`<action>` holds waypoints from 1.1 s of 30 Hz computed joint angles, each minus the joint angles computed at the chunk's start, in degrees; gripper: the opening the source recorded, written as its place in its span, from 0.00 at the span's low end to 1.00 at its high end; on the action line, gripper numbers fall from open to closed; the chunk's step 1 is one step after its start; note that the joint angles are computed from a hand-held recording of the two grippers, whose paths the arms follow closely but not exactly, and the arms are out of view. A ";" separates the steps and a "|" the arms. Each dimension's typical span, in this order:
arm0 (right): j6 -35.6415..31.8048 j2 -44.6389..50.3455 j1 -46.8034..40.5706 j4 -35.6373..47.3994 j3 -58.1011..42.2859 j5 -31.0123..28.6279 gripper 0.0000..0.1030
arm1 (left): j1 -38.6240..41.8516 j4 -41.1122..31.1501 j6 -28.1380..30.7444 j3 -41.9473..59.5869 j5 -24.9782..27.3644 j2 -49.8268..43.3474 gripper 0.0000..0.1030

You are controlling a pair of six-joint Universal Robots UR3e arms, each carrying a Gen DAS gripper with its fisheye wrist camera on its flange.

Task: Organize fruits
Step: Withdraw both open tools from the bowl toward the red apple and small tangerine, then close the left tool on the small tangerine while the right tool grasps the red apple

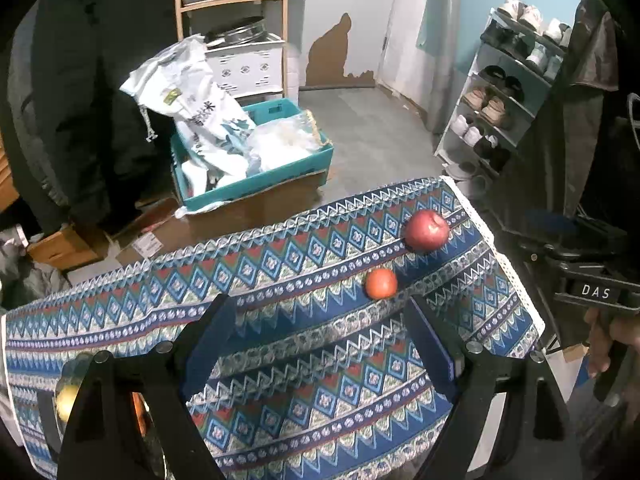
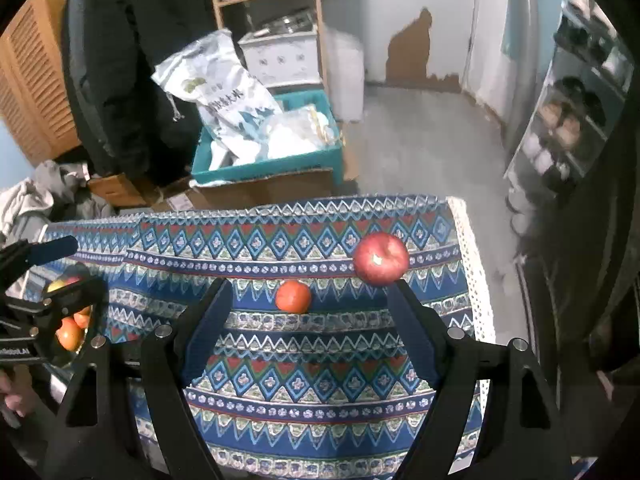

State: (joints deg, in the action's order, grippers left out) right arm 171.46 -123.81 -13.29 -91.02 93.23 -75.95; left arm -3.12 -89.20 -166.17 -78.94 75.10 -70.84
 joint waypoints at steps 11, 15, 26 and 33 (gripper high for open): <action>-6.20 12.53 -3.09 0.45 -4.69 -1.70 0.77 | -7.84 5.76 -4.01 6.99 4.75 -15.78 0.85; -6.89 17.39 -3.36 -1.94 -4.26 -2.99 0.78 | -8.62 6.45 -4.12 9.54 4.45 -20.68 0.85; -7.52 28.11 -5.35 -10.19 1.15 -1.99 0.79 | -11.02 11.28 -3.83 9.84 5.11 -30.41 0.85; -7.35 33.12 -5.21 -14.03 2.32 -3.10 0.79 | -12.90 14.48 -3.88 8.93 5.43 -34.81 0.85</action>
